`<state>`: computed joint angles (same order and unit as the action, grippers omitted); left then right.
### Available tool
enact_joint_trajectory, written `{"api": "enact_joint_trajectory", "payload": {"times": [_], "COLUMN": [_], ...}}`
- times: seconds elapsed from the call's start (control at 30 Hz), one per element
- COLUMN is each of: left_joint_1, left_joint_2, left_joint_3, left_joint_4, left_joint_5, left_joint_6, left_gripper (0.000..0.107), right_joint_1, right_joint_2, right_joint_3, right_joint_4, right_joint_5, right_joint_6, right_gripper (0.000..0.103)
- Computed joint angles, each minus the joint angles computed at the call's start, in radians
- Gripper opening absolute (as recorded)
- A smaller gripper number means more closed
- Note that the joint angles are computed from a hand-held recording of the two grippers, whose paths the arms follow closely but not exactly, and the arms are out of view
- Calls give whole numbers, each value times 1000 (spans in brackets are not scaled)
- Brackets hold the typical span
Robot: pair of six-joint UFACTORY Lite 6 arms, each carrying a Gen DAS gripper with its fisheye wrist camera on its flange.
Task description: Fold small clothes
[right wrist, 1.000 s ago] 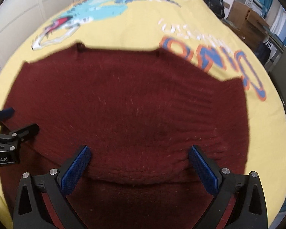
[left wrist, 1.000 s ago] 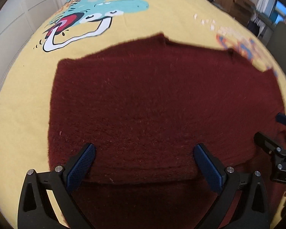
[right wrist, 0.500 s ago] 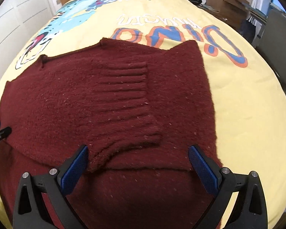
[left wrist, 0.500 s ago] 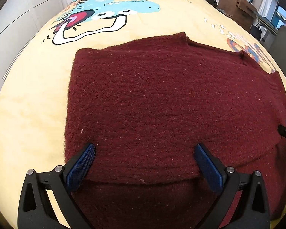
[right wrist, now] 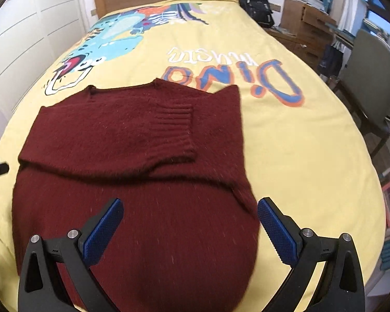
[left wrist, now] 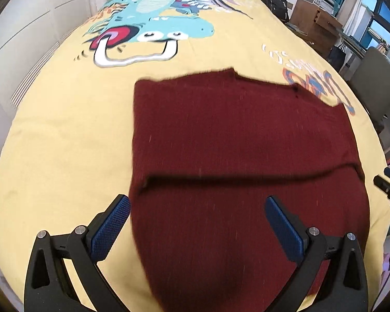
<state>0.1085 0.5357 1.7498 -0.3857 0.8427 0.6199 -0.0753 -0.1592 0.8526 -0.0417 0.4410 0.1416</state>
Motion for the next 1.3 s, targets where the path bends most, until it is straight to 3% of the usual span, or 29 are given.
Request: {"api": "enact_joint_trajectory", "payload": {"times": [0.27, 0.47, 0.83, 1.03, 1.07, 1.13, 1.2, 1.3], "left_joint_1": [79, 141, 169, 176, 181, 202, 211, 218], "left_joint_2": [-256, -341, -409, -384, -376, -349, -351, -358], "left_joint_3": [-415, -559, -770, -796, -796, -784, -787, -782], "left_joint_4": [-11, 5, 32, 60, 58, 45, 28, -2], "left_joint_5": [-88, -105, -149, -146, -140, -118, -112, -73], "left_joint_6": [70, 106, 134, 111, 111, 131, 154, 204], "left_gripper": [102, 102, 102, 100, 98, 79, 64, 39], "right_joint_1": [-26, -8, -18, -17, -14, -7, -21, -68], "right_joint_2": [-274, -401, -466, -388, -372, -341, -320, -292], "right_joint_3": [-277, -431, -546, -556, -556, -553, -544, -541], "right_joint_4": [23, 41, 98, 142, 145, 149, 181, 287], "right_joint_5": [40, 95, 156, 142, 139, 136, 135, 151], "right_joint_6": [26, 53, 24, -17, -16, -15, -49, -161], "right_gripper": [102, 102, 102, 102, 102, 97, 67, 47]}}
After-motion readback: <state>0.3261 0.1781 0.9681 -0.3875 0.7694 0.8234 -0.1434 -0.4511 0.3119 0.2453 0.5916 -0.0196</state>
